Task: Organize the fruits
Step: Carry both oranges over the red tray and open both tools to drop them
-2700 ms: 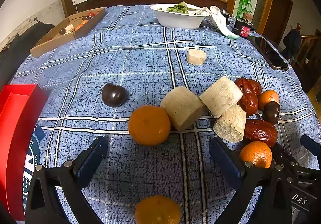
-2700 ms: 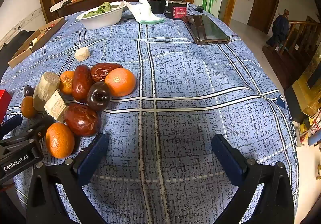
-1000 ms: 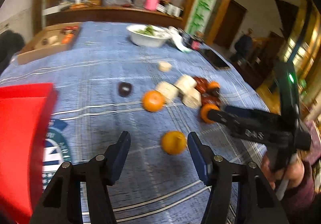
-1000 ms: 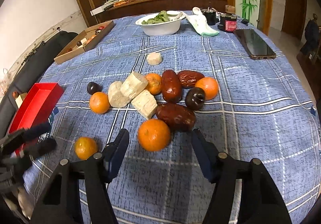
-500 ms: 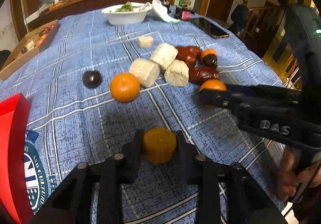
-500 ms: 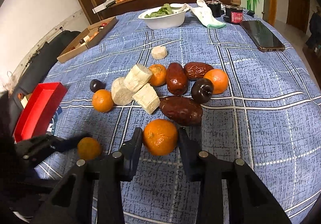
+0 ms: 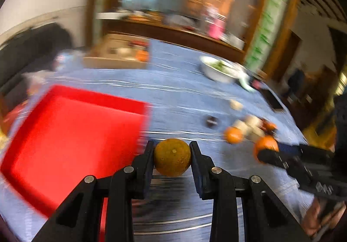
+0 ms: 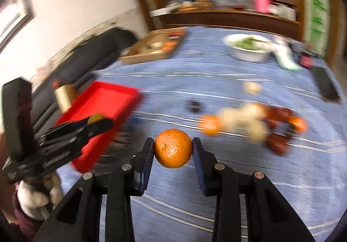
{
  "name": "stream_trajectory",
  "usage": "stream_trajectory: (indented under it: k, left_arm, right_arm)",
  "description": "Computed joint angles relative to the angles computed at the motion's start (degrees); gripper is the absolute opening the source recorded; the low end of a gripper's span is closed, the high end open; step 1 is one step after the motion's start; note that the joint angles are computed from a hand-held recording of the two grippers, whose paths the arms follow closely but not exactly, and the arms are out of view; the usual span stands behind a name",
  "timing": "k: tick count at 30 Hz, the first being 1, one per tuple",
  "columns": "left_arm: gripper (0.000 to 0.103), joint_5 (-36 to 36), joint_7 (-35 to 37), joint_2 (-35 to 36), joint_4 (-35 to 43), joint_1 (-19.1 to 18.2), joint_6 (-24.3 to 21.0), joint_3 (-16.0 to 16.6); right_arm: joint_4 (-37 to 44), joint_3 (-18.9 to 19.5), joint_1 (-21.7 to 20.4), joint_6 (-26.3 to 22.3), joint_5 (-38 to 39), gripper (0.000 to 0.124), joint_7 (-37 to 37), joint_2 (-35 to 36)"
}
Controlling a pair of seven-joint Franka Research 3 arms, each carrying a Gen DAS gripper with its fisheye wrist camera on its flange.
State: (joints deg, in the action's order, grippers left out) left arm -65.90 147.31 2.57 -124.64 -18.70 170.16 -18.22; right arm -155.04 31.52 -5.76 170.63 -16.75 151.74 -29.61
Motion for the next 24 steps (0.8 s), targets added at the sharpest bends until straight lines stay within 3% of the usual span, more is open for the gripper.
stream_trajectory:
  k: [2,5,7,10,12,15,19,24]
  left_arm:
    - [0.033,0.9,-2.3,0.2,-0.7,1.1,2.9,1.2]
    - [0.033,11.3,-13.4,1.6,-2.1,2.5,7.6,2.8]
    - [0.033,14.4,-17.5,2.4,-2.5,4.3,7.8,3.2]
    - [0.033,18.9,-23.1,4.1,-2.0,6.4,7.3,3.7]
    - [0.033,17.1,-22.0,4.3,-2.0,9.3,5.8,2.3]
    - [0.034,12.0,-17.9,4.4,-1.7,13.2,4.4,-0.7]
    - [0.044,10.6,-18.7,4.0,-1.4,13.7,3.1,-1.0]
    - [0.050,4.9,-14.8,1.7,-1.7,12.4,3.1,-0.3]
  right_arm:
    - [5.2,0.5,0.1,3.4,-0.8,0.034,-1.9,7.6]
    - [13.6,3.6,-1.9,5.3,-5.4,0.035,-1.8,18.1]
    - [20.8,7.2,-4.6,3.8,-14.1,0.035,2.2,25.9]
    - [28.9,6.0,-1.3,0.1,-21.9,0.035,4.6,34.7]
    - [33.7,4.2,2.2,-3.9,-25.0,0.035,4.7,39.4]
    - [37.4,2.3,5.9,-6.6,-24.8,0.035,3.2,43.7]
    - [38.2,-0.9,9.9,-8.8,-24.7,0.035,2.1,44.7]
    - [36.3,-5.9,14.7,-7.4,-27.1,0.043,4.9,41.6]
